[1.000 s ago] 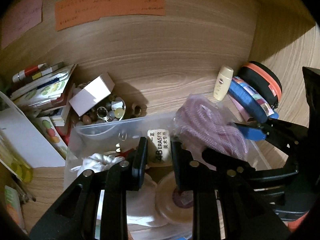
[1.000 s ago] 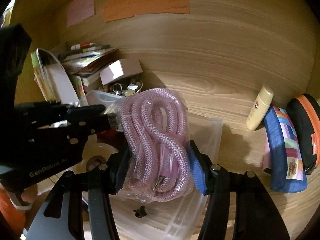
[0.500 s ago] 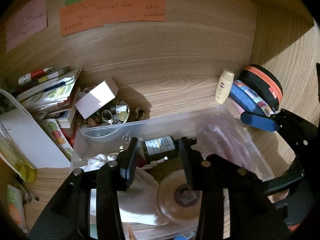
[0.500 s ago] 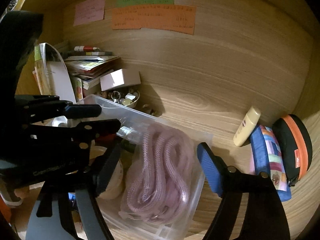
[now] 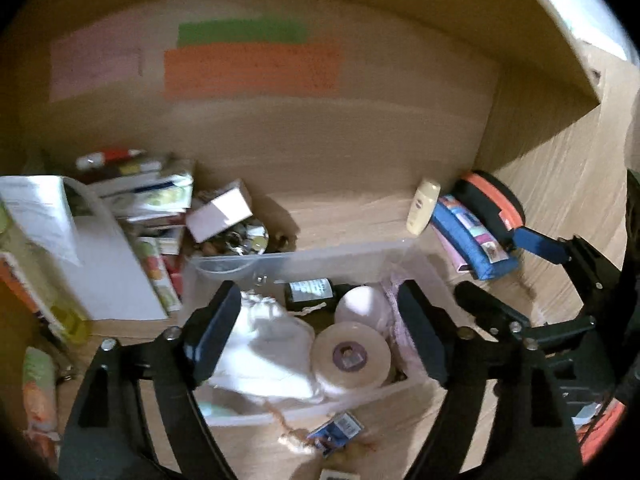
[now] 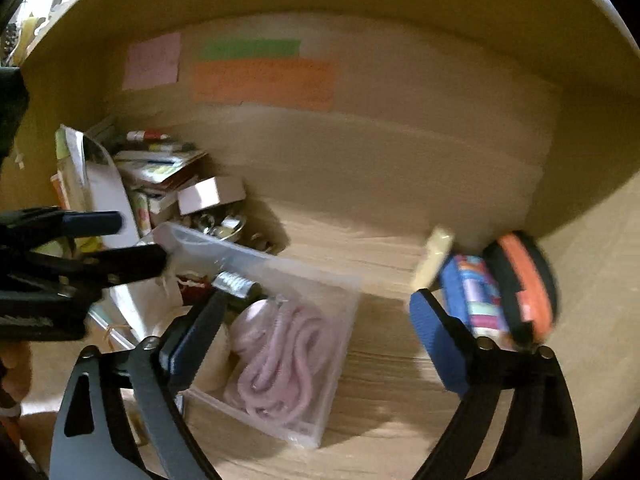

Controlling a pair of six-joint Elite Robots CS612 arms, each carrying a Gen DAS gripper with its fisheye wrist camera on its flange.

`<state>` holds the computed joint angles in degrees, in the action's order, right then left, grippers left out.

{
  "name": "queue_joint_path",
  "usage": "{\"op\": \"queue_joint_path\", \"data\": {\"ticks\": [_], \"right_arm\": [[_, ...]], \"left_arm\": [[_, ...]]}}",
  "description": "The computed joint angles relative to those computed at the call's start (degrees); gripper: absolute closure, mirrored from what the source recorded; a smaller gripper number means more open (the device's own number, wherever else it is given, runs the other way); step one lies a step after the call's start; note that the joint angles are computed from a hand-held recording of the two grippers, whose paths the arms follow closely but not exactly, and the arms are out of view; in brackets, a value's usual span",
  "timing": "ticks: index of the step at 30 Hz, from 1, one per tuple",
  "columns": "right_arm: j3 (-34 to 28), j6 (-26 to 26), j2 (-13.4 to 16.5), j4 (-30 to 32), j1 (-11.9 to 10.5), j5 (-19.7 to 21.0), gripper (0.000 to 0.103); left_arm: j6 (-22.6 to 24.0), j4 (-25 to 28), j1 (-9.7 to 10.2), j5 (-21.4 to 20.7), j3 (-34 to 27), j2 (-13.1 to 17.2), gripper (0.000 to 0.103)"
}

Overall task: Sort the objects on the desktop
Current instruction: 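Open both grippers to drop the eraser and rope bag into the bin, then grasp the white dotted tile with left gripper while right gripper grasps gourd beads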

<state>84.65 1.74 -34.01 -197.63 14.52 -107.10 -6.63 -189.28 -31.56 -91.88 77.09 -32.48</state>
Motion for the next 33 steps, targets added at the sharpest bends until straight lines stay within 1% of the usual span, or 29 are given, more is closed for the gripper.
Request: {"op": "queue_joint_path", "data": {"ticks": [2,3,6,9,12,15,21,25,26,28,29,33], "right_arm": [[1.2,0.6,-0.7,-1.1,0.4,-1.0,0.005],[1.8,1.0,-1.0,-1.3,0.6,-1.3,0.005],[3.4,2.2,-1.7,-2.3,1.4,-2.9,0.005],[4.7,2.7,-1.8,-3.7,2.5,-5.1,0.005],[6.0,3.6,-2.0,-3.9,3.1,-5.0,0.005],[6.5,4.2,-1.7,-3.2,3.7,-5.7,0.005],[7.4,5.4,-1.2,-1.7,4.1,-3.8,0.005],[8.4,7.0,-1.3,-0.7,3.9,-2.2,0.005],[8.7,7.4,-1.3,-0.4,3.8,-1.7,0.005],[9.0,7.8,-1.4,0.6,3.5,-1.0,0.005],[9.2,8.0,-1.4,0.9,3.4,-0.8,0.005],[10.4,8.9,-1.7,1.4,2.7,2.9,0.005]], "left_arm": [[-0.3,-2.1,-0.06,1.2,2.2,-1.0,0.011],[-0.4,-2.9,-0.08,1.7,3.0,-1.4,0.01],[-0.9,-3.5,0.26,1.2,5.0,-2.2,0.009],[-0.4,-2.0,0.44,0.8,6.6,-2.5,0.009],[0.0,0.3,0.26,2.0,7.8,-2.4,0.009],[-0.8,2.3,0.31,1.4,8.6,-2.0,0.009],[1.7,3.9,-0.5,1.9,10.8,-1.7,0.009],[3.1,6.8,-0.52,-1.4,10.5,-1.1,0.009],[3.6,7.5,-0.66,-1.4,10.6,-1.0,0.009],[4.6,8.1,-1.14,0.1,10.5,-0.7,0.009],[4.9,8.0,-1.29,0.5,10.5,-0.5,0.01],[7.2,8.3,-1.85,1.1,10.6,-0.5,0.039]]}}
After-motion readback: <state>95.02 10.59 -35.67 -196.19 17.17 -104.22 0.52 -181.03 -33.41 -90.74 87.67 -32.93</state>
